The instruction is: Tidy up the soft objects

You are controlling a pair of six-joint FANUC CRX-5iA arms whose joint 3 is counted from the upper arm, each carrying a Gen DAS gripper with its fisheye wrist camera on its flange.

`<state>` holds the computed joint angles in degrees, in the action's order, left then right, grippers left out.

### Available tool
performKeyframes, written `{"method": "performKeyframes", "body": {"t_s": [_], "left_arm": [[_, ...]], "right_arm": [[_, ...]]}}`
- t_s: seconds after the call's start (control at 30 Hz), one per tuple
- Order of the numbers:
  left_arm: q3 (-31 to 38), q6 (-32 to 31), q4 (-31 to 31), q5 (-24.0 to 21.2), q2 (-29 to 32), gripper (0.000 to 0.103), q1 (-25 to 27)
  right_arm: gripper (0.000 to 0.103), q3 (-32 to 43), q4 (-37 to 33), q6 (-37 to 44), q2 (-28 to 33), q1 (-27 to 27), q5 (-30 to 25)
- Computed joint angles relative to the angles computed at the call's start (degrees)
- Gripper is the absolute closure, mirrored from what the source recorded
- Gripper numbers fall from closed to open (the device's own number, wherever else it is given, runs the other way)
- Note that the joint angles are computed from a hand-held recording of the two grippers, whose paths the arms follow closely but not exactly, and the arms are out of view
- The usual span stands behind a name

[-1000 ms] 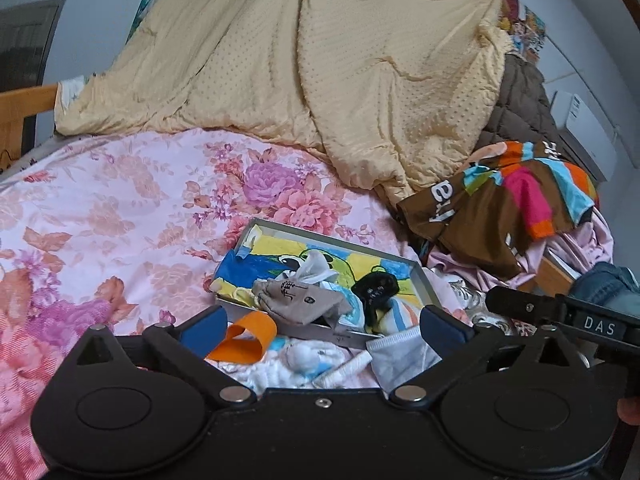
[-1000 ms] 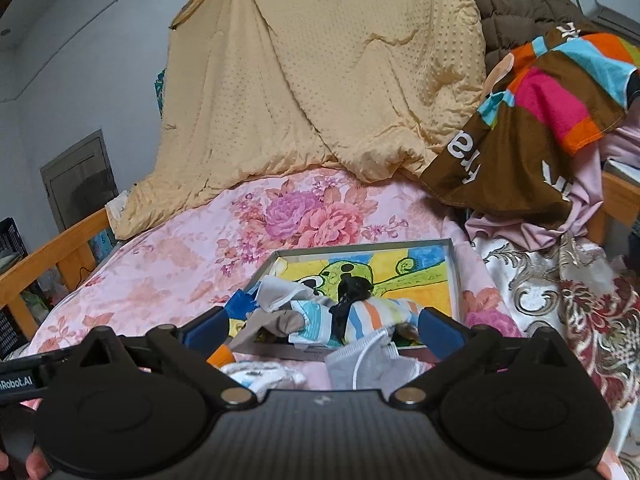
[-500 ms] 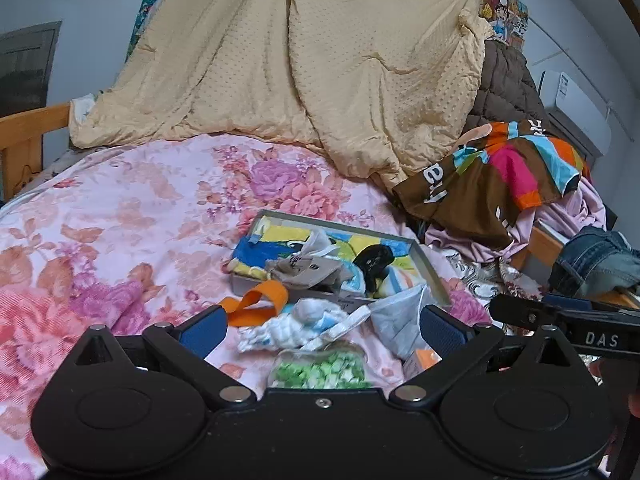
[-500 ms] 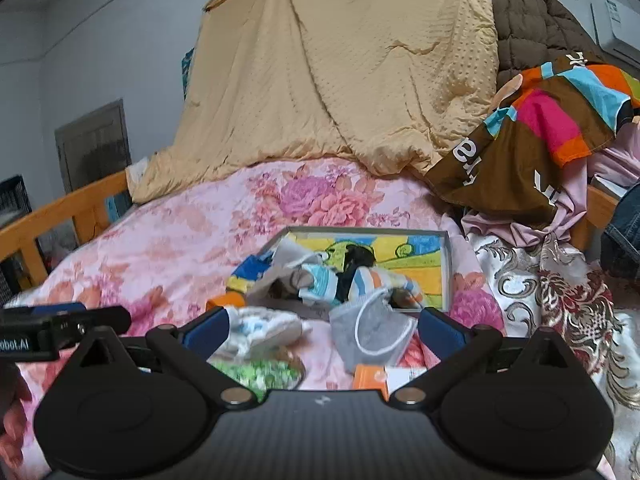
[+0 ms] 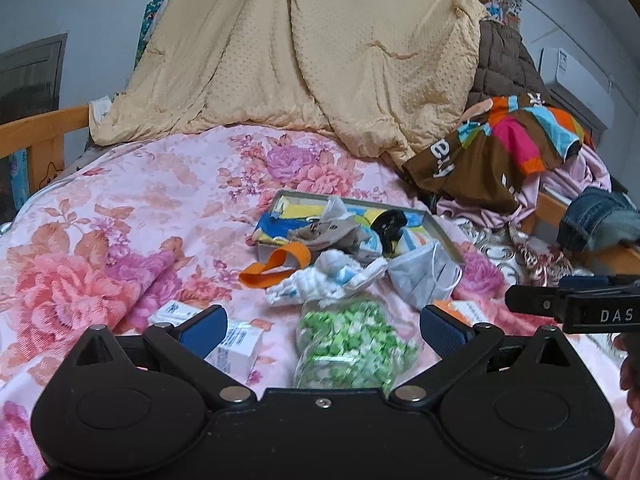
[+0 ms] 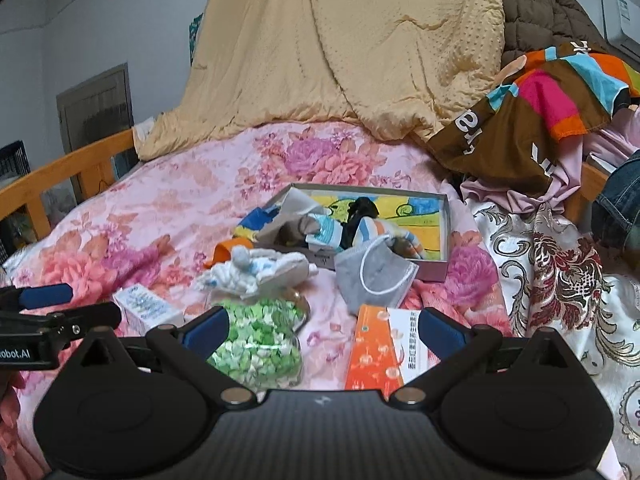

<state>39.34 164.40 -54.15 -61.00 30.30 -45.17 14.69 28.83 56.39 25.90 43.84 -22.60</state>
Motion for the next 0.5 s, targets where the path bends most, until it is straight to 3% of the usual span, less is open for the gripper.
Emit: {"method": "performKeyframes", "body": {"t_s": [0.2,0.5], "left_arm": [[-1.8,1.8,0.1,-0.5,-1.0,0.001,-0.5],[-1.7,-3.3,2.6,-1.1,-0.6,0.001,-0.9]], "right_arm": [[0.0,-2.2,2.9,-2.6,-1.0,0.6,-0.7],[0.0,-3.5,7.7,-3.9,-1.0,1.9,-4.5]]}}
